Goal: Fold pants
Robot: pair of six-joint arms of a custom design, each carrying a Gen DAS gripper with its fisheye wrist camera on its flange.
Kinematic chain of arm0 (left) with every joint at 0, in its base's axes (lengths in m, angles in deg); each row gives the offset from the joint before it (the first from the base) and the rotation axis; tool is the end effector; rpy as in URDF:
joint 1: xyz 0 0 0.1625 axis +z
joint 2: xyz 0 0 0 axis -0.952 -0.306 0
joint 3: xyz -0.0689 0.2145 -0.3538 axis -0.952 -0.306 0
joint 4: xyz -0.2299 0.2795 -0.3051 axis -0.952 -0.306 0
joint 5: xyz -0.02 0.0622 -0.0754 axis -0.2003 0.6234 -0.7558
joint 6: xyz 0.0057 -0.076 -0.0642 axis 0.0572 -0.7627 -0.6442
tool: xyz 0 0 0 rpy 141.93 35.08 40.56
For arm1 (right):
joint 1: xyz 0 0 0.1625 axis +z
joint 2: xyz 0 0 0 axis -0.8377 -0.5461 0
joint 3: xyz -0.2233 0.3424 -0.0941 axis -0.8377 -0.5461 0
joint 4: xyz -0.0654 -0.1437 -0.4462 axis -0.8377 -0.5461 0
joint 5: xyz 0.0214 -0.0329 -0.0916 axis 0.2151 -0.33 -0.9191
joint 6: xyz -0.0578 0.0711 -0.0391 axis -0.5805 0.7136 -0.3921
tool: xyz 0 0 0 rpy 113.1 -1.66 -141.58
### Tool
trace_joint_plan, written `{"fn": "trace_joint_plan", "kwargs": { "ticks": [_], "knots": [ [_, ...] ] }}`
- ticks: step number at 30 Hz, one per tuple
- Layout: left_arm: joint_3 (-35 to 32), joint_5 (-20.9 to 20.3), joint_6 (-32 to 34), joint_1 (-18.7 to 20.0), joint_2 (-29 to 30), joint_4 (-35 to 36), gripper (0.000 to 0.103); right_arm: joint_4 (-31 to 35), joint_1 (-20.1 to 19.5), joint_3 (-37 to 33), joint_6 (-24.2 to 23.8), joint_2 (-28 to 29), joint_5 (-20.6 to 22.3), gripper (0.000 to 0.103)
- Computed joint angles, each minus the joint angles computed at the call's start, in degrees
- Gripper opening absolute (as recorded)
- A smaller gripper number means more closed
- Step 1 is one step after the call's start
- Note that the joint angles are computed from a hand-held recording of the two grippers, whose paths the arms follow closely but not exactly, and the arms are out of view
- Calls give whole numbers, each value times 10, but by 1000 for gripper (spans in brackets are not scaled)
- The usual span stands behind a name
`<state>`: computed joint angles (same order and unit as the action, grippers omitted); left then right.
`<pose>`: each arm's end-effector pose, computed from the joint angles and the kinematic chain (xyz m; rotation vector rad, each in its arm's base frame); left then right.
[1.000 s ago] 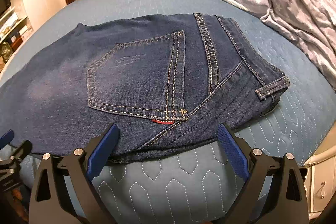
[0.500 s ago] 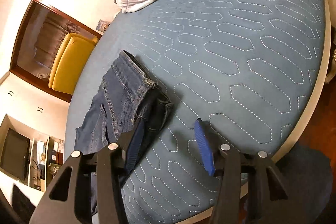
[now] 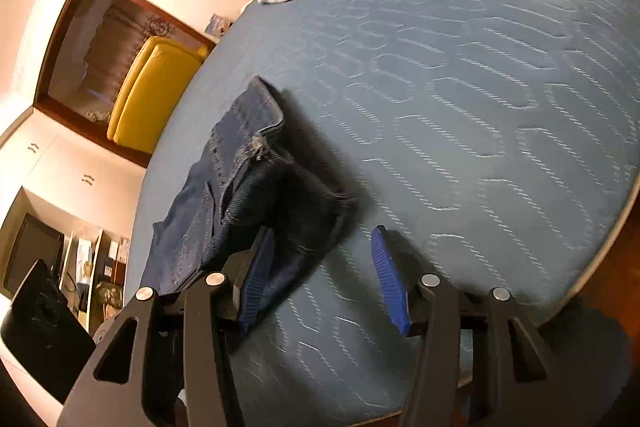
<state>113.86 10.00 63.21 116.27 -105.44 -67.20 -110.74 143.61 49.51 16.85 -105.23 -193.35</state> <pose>-0.3740 -0.5960 0.0474 1.5601 2.3358 -0.3319 0.0758 -0.4447 0.2839 -0.6589 -2.5380 1.3512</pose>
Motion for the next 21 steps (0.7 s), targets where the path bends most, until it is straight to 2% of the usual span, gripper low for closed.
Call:
{"fn": "trace_joint_plan", "kwargs": {
  "ticks": [3, 4, 5, 7, 10, 14, 21],
  "knots": [
    [0, 6, 5, 0, 0, 2, 2, 8, 2, -18, -1, 19, -10, 51],
    [1, 5, 5, 0, 0, 1, 2, 11, 2, -24, -2, 24, -15, 40],
    [3, 6, 5, 0, -1, 0, 2, 18, 9, -34, -5, 31, -42, 12],
    [9, 14, 12, -4, -3, -5, 2, 38, 3, -38, 11, 23, -42, 9],
    [15, 17, 21, -10, -2, -10, 2, 45, 5, -37, 4, 19, -52, 7],
    [25, 26, 32, -15, 2, -15, 2, 48, -13, -25, 13, 3, -23, 6],
    [39, 39, 42, -13, 0, -27, 2, 45, -26, -23, 7, 1, 3, 6]
  ]
}}
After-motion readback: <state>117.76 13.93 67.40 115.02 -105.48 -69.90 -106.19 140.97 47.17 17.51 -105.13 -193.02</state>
